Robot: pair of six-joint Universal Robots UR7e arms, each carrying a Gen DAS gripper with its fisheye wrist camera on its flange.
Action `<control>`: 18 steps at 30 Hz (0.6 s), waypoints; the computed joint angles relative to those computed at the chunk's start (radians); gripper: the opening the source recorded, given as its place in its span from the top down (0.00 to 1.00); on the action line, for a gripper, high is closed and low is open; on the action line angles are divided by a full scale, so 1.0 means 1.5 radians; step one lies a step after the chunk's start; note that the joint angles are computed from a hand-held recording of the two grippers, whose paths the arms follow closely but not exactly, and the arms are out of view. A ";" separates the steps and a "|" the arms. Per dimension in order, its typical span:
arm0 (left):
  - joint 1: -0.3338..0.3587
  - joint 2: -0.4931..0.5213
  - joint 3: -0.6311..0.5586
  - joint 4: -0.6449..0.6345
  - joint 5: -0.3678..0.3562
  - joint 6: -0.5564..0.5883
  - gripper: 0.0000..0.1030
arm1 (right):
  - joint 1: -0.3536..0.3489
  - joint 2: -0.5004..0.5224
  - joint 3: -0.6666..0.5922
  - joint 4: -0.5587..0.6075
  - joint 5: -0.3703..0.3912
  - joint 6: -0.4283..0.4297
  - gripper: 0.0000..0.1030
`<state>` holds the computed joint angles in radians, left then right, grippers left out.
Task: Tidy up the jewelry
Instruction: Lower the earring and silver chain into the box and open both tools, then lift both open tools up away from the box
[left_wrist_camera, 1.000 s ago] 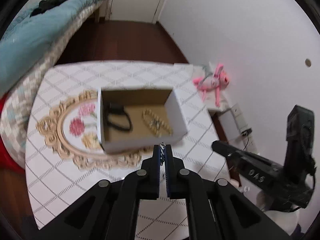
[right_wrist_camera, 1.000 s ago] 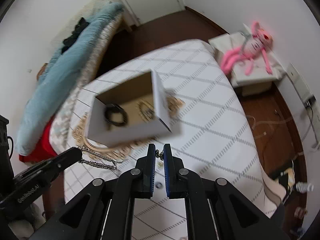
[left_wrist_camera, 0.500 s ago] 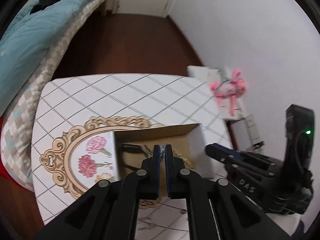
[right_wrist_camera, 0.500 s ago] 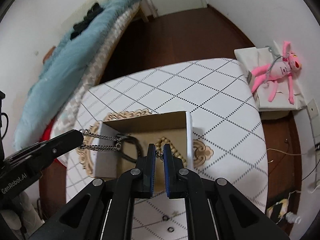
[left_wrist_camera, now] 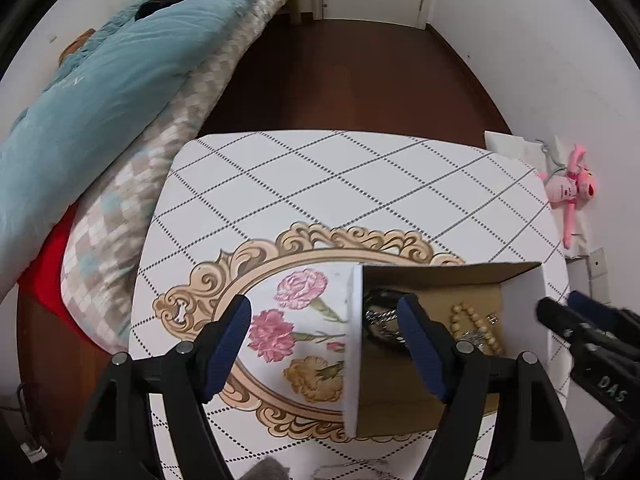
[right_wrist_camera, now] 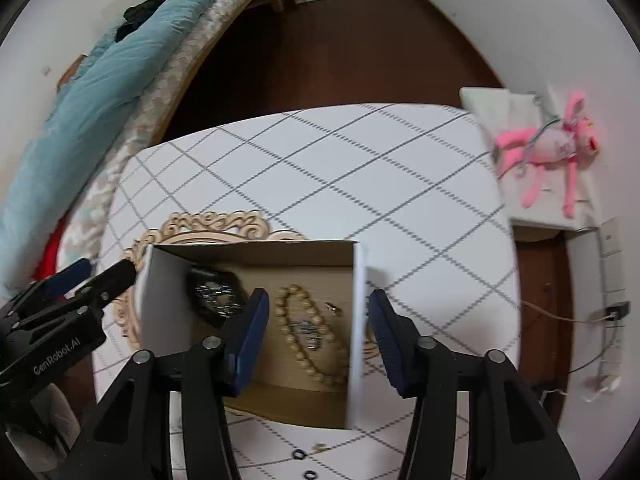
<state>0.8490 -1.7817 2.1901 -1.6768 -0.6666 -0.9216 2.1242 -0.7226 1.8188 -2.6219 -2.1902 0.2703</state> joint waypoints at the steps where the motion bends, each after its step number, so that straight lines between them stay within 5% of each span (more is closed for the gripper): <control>1: -0.005 -0.006 0.008 0.004 0.007 -0.005 0.13 | 0.003 -0.001 0.004 -0.003 -0.011 0.001 0.43; 2: -0.009 -0.012 0.016 0.009 0.012 -0.011 0.01 | 0.009 -0.001 0.007 -0.002 -0.032 0.004 0.32; 3: -0.011 -0.015 0.022 0.009 0.014 -0.012 0.00 | 0.015 -0.001 0.010 0.002 -0.051 0.008 0.18; 5: -0.019 -0.022 0.037 0.012 0.015 -0.014 0.00 | 0.024 0.002 0.019 0.006 -0.088 0.015 0.07; 18: -0.080 -0.082 0.064 0.103 0.016 -0.111 0.00 | 0.043 -0.003 0.081 -0.032 -0.114 0.033 0.01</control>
<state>0.7285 -1.9048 2.2858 -1.5227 -0.6428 -1.0884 2.1894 -0.7277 1.9405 -2.6702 -2.3606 0.3202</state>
